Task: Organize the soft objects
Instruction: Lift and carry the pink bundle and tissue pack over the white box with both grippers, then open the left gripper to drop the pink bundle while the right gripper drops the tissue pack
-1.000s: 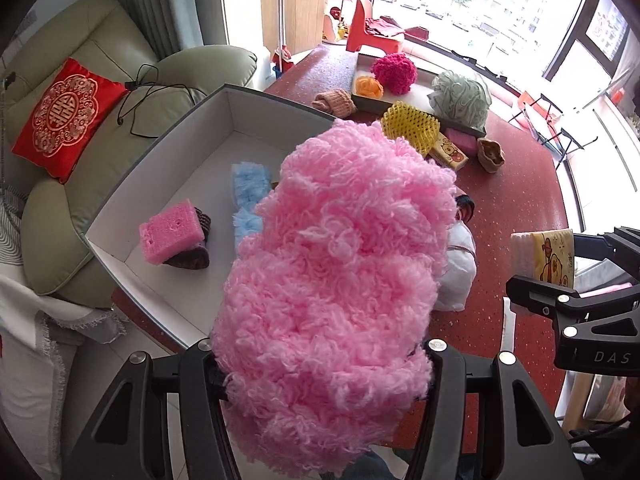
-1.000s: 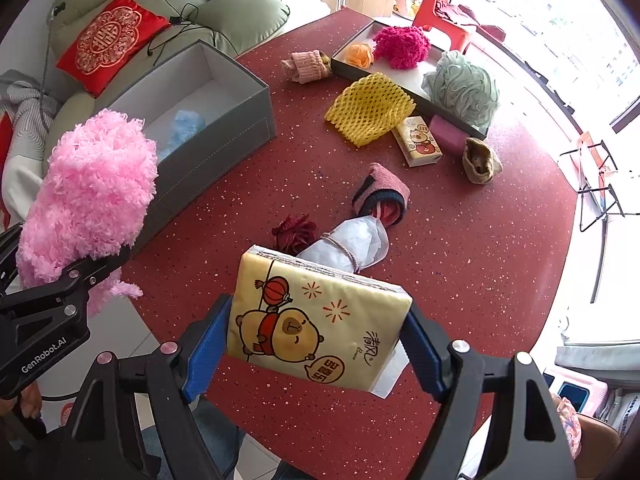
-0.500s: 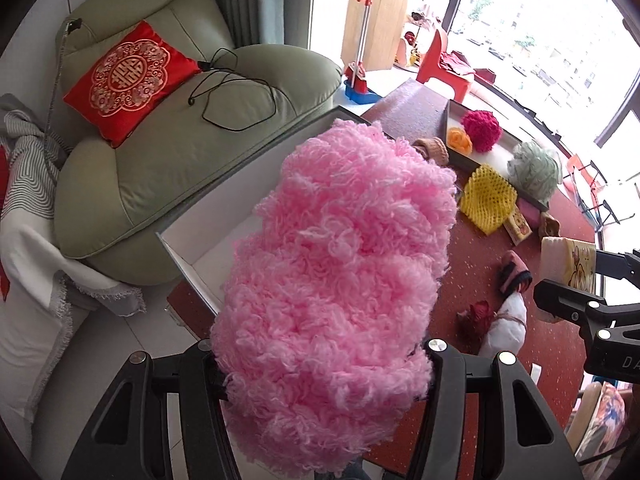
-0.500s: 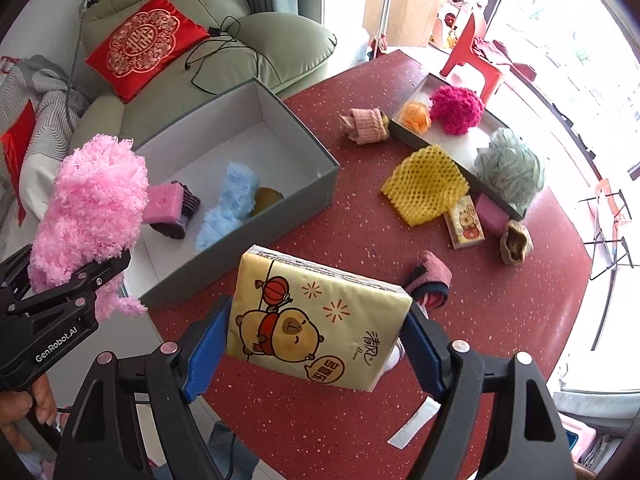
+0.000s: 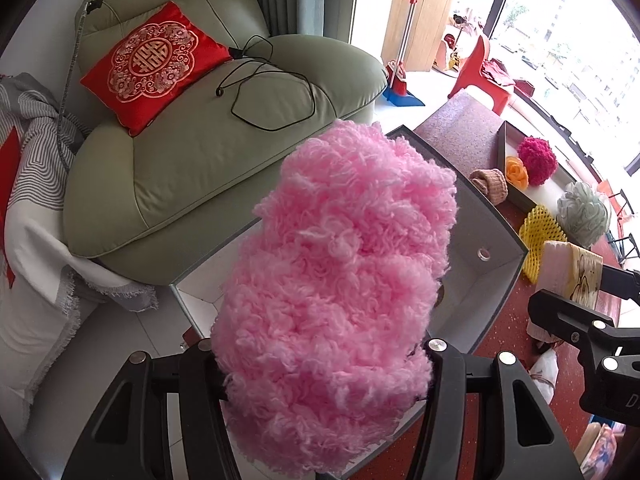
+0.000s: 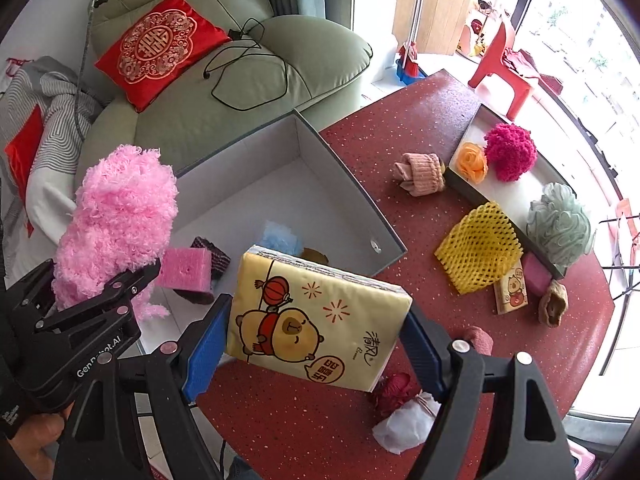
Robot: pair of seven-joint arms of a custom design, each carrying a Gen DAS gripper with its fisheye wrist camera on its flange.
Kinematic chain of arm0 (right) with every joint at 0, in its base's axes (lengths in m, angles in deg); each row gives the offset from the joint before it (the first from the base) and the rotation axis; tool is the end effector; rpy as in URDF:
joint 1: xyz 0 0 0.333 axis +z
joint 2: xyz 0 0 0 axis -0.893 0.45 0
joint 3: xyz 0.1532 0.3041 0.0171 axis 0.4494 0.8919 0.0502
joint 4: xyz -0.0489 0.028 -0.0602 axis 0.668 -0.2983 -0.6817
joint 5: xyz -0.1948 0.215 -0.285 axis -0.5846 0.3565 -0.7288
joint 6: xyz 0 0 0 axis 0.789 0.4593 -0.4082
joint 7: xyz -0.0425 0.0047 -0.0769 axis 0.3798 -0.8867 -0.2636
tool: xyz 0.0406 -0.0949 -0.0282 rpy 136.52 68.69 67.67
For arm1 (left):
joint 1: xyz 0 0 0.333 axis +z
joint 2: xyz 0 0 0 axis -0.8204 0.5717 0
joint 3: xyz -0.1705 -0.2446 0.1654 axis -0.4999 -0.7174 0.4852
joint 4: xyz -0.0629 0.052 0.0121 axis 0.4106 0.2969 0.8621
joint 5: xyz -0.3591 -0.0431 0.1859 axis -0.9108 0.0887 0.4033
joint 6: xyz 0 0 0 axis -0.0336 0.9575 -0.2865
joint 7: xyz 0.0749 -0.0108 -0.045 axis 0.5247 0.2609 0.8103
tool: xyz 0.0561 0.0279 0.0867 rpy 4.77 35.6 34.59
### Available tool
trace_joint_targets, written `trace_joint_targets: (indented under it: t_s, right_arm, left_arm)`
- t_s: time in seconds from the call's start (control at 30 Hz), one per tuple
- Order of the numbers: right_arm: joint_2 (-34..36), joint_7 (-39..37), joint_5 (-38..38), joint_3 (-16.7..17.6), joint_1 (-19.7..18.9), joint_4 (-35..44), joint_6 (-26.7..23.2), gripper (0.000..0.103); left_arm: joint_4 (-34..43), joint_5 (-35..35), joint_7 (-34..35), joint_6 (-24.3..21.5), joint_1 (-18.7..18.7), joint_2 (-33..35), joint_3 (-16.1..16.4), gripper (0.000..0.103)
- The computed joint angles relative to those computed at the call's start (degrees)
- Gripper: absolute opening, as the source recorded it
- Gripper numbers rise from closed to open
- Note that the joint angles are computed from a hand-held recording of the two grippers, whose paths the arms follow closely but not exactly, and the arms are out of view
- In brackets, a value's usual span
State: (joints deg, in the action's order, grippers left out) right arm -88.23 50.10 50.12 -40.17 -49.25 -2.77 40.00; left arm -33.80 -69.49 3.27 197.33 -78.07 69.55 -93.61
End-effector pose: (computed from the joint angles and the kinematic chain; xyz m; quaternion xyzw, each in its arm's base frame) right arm 0.5668 0.1750 0.6817 -0.7892 0.5908 -0.0852 0.1441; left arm 0.5462 -0.3604 0.6264 -0.7478 0.6283 -0.1553 0.1481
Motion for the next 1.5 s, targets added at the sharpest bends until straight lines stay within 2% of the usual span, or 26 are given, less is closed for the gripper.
trace_joint_targets:
  t_s: [0.47,1.23,1.3,1.33,1.43,1.47,1.5]
  right_arm:
    - [7.39,2.15,0.85,0.36,-0.52,4.75,1.02,0.082]
    - [11.62,2.59,1.02,0.69,-0.95,6.73,-0.18,0.082]
    - [11.75,2.44,1.25,0.71,-1.04,6.9,-0.35,0.083]
    - [11.83,2.15,1.58,0.74,-1.14,6.97,-0.41,0.084]
    - [11.81,1.63,1.73,0.74,-1.25,7.0,-0.35,0.092]
    - [11.52,1.54,1.52,0.71,-1.23,6.57,0.19,0.101]
    - [11.15,1.46,1.51,0.67,-1.28,6.07,0.81,0.103]
  left_arm:
    - [5.64,-1.81,1.73,-1.43,-1.16,6.99,1.67,0.058]
    - [8.59,-2.83,3.69,-2.85,-1.93,10.53,3.17,0.059]
    - [7.97,-3.05,3.74,-2.33,-1.8,10.13,3.13,0.071]
    - [7.65,-3.09,3.62,-2.06,-1.76,9.91,3.13,0.083]
    - [7.71,-2.74,3.7,-2.7,-1.77,9.78,3.11,0.087]
    - [7.5,-3.55,4.08,-2.44,-1.46,9.66,2.93,0.09]
    - [7.44,-4.09,4.21,-2.25,-1.29,9.63,2.84,0.103]
